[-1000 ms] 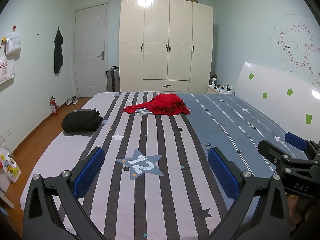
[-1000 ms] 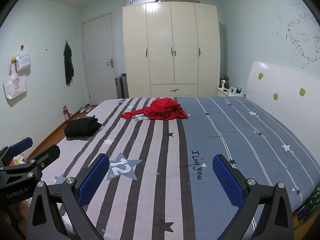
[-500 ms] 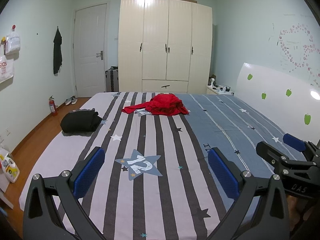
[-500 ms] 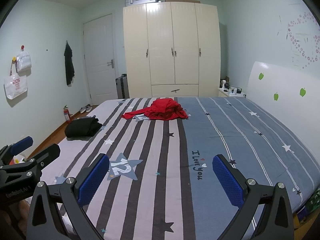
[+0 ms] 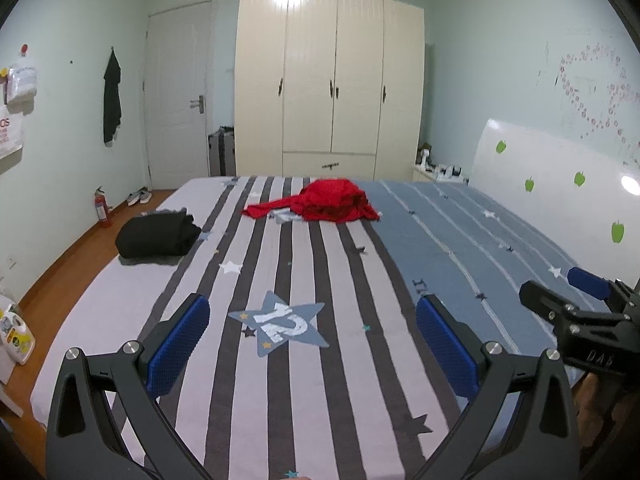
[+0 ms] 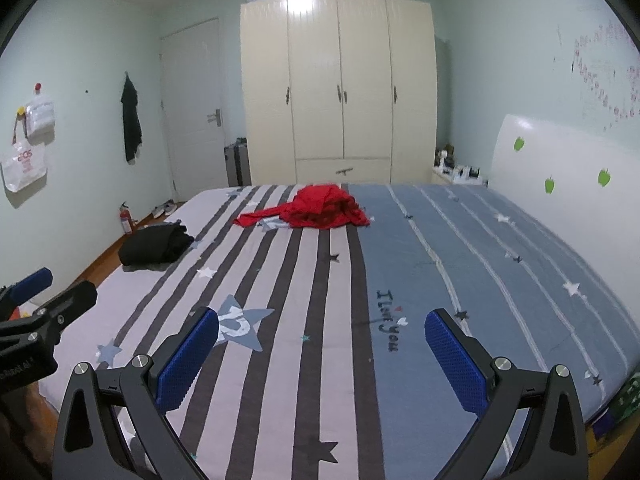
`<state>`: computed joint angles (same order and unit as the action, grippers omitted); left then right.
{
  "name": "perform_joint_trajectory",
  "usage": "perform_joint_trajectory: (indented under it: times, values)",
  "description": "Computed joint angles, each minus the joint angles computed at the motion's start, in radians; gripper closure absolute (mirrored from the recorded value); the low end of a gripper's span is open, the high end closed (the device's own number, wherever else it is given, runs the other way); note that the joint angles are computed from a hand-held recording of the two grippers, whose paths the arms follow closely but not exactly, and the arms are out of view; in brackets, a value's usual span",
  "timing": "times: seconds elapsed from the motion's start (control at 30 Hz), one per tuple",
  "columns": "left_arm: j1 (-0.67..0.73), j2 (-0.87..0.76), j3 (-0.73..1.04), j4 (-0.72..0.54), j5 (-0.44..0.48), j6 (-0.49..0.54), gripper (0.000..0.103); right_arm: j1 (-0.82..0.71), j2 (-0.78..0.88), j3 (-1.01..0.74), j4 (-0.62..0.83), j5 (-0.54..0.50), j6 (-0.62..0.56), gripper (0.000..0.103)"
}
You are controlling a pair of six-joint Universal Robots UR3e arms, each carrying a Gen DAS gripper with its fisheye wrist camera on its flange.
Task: Fold clothes
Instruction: 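Move both grippers toward the crumpled red shirt on the bed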
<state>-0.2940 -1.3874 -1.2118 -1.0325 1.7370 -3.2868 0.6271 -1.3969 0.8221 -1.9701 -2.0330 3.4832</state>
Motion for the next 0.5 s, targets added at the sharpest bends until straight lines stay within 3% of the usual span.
perform_joint_trajectory:
  times: [0.2,0.3,0.5]
  values:
    - [0.063,-0.053,-0.176,0.164,-0.062,0.041,0.001,-0.112,0.003,0.193,-0.131,0.125,-0.008,0.001]
    - [0.098,-0.156,-0.222,0.249,-0.105,0.071,0.001,-0.168,0.068,0.240,-0.182,0.194,-0.018,0.001]
    - [0.137,-0.439,-0.164,0.414,-0.157,0.132,0.001,-0.247,0.345,0.101,-0.246,0.267,-0.094,0.001]
